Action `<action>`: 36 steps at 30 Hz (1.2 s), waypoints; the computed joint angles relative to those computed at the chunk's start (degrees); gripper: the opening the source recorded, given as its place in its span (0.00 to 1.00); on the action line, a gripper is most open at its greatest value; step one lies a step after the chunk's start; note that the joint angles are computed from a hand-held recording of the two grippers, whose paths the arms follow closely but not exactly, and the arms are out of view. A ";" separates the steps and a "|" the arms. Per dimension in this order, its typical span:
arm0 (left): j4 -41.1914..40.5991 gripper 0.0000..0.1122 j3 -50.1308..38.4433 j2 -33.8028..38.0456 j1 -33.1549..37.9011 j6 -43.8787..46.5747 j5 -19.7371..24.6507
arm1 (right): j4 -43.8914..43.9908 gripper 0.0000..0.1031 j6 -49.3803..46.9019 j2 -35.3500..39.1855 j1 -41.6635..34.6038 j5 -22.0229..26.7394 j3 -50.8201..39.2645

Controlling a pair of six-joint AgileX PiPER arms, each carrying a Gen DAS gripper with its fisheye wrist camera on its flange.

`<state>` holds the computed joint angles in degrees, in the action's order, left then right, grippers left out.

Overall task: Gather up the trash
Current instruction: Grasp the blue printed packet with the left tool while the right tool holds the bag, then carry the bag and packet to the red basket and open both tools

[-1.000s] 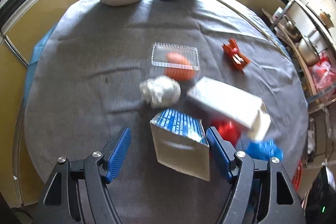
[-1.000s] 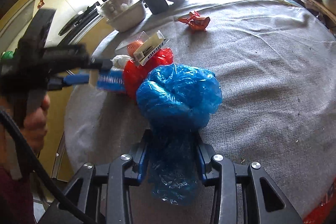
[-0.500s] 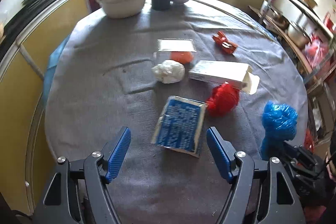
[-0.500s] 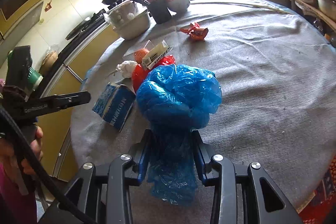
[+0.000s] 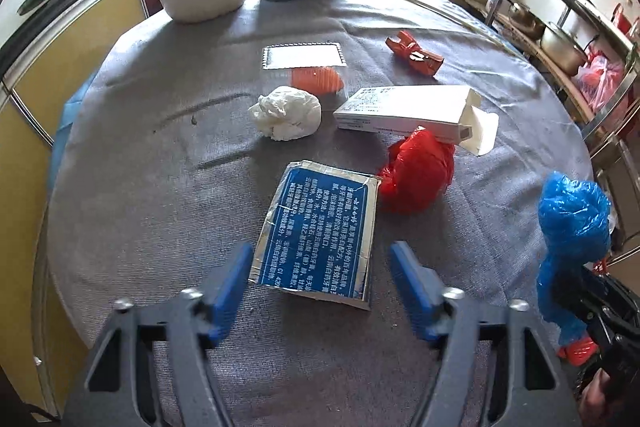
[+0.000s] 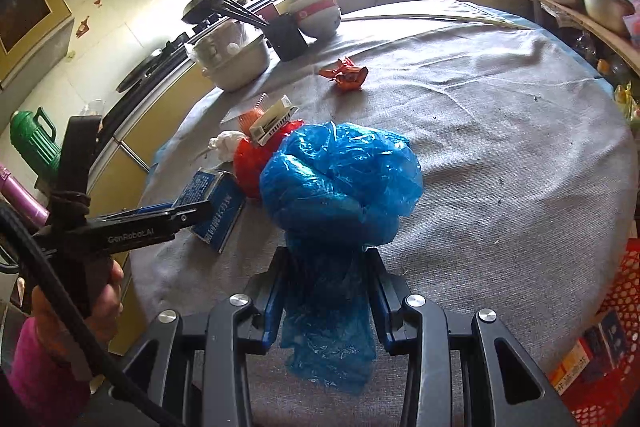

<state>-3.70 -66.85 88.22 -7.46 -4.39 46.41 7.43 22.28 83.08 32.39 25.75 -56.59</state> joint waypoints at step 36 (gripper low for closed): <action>25.68 0.51 -6.28 -14.81 -42.61 -31.58 8.47 | -2.86 0.39 -1.39 -36.30 -14.22 12.06 16.07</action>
<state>21.98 -73.14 73.41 -50.08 -35.97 54.88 4.58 20.89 46.77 18.16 37.81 -40.52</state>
